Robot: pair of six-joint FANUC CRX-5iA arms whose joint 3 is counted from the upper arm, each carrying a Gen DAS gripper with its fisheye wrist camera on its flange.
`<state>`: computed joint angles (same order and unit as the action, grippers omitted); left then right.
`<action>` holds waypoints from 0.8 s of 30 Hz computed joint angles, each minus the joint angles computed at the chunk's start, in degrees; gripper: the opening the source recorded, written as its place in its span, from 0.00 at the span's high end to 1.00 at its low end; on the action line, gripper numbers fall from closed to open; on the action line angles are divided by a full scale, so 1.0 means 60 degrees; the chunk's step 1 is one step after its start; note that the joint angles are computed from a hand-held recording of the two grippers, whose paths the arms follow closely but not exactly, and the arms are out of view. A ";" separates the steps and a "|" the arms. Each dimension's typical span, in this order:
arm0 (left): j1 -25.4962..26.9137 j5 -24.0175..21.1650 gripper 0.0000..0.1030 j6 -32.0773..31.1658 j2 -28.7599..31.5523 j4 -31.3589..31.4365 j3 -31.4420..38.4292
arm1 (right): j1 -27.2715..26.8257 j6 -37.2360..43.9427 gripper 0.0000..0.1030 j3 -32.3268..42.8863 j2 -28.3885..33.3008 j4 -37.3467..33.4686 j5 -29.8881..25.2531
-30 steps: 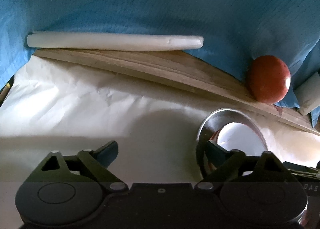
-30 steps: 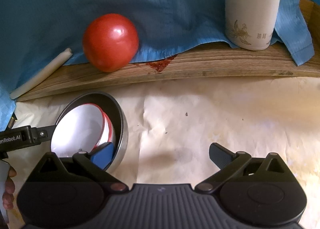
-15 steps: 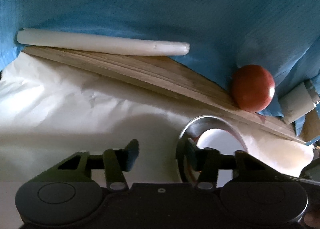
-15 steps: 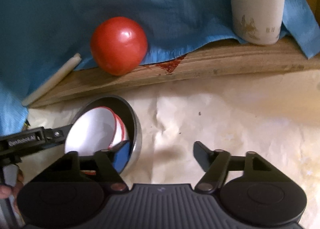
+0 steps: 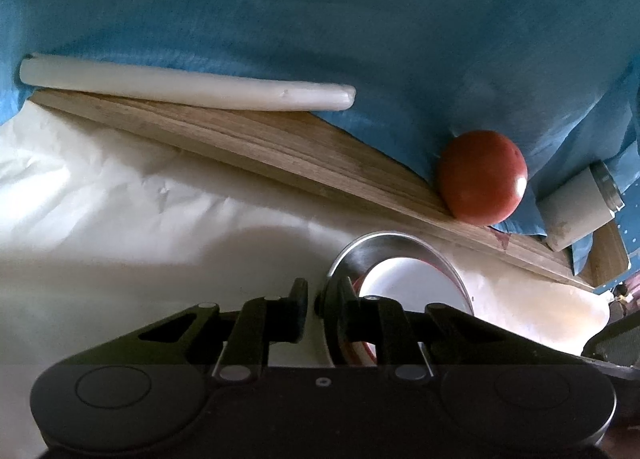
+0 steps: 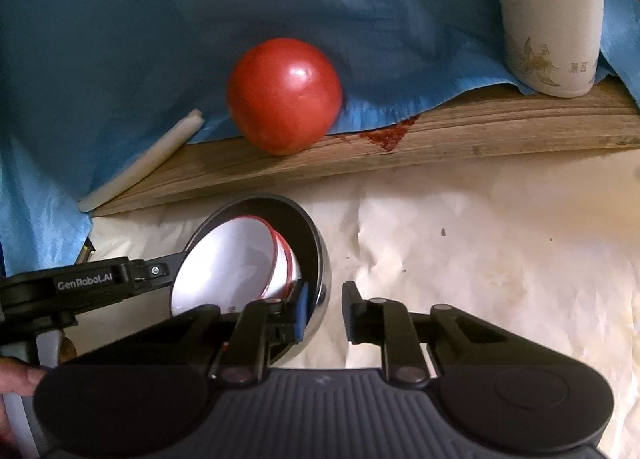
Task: Organize plates and bowls
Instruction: 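Close left gripper on the steel bowl rim while right gripper grasps the rim too, then lift the steel bowl with both grippers and carry it over the plate stack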
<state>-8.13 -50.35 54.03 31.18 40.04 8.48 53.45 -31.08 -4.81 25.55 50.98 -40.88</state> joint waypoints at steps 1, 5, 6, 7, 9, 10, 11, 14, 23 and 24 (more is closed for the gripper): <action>0.0004 -0.0012 0.85 0.0032 -0.0004 -0.0012 0.0006 | -0.0016 -0.0088 0.79 -0.0059 -0.0038 0.0022 0.0067; 0.0007 -0.0023 0.85 0.0148 -0.0003 -0.0036 0.0020 | -0.0062 -0.0334 0.79 -0.0132 -0.0042 0.0078 0.0197; 0.0009 -0.0032 0.85 0.0170 0.0004 -0.0052 0.0035 | -0.0067 -0.0340 0.79 -0.0121 -0.0036 0.0062 0.0204; 0.0010 -0.0038 0.85 0.0205 0.0011 -0.0076 0.0054 | -0.0077 -0.0427 0.79 -0.0127 -0.0030 0.0077 0.0232; 0.0003 -0.0079 0.85 0.0309 0.0024 -0.0176 0.0127 | -0.0125 -0.0779 0.85 -0.0264 -0.0073 0.0302 0.0445; 0.0000 -0.0116 0.85 0.0364 0.0036 -0.0238 0.0177 | -0.0121 -0.0766 0.85 -0.0237 -0.0065 0.0252 0.0426; 0.0004 -0.0168 0.85 0.0404 0.0054 -0.0278 0.0229 | -0.0107 -0.0703 0.85 -0.0172 -0.0041 0.0169 0.0366; 0.0007 -0.0308 0.89 0.0578 0.0104 -0.0340 0.0343 | -0.0137 -0.0994 0.86 -0.0259 -0.0080 0.0234 0.0466; -0.0042 -0.0858 0.92 0.1487 0.0266 -0.1025 0.0651 | -0.0208 -0.1513 0.86 -0.0432 -0.0167 0.0285 0.0679; -0.0054 -0.0723 0.92 0.1467 0.0206 -0.0980 0.0534 | -0.0208 -0.1591 0.86 -0.0469 -0.0172 0.0336 0.0705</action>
<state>-8.45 -54.68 62.83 32.42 34.16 11.68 52.20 -40.63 -7.62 24.52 52.99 -36.65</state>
